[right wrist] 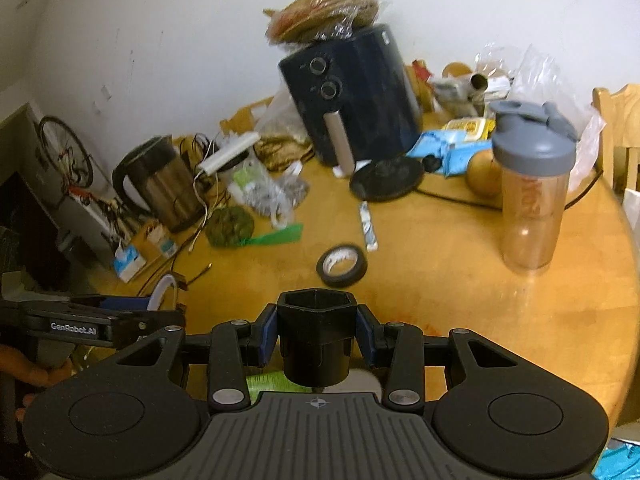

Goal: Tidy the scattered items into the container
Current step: 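Open both grippers over the box to drop the tape roll and block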

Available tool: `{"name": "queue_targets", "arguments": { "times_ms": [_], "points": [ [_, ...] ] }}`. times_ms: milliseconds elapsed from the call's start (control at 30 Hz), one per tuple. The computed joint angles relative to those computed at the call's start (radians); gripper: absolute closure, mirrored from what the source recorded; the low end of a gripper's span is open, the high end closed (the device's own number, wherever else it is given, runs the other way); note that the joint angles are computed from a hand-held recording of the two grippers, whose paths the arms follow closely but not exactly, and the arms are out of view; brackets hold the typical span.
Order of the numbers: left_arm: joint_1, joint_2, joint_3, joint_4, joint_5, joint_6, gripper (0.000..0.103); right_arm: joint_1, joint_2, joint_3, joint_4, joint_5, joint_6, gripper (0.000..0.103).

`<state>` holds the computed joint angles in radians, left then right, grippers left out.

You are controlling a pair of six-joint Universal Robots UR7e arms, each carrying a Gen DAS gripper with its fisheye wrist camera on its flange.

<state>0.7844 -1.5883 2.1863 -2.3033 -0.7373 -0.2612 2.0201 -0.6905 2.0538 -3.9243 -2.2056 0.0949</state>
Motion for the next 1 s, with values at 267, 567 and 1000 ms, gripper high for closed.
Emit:
{"name": "queue_targets", "arguments": {
  "times_ms": [267, 567, 1000],
  "points": [
    [0.025, 0.015, -0.032, 0.114, -0.053, -0.021, 0.011, 0.004, -0.006, -0.001, 0.084, 0.053, 0.006, 0.059],
    [0.031, 0.007, -0.033, 0.12, -0.072, -0.024, 0.0, 0.003, -0.009, -0.012, 0.128, 0.07, 0.019, 0.059],
    [0.024, -0.002, -0.029, 0.067, -0.039, 0.015, 0.0, 0.002, 0.001, -0.058, 0.202, 0.107, 0.0, 0.058]
  ]
}}
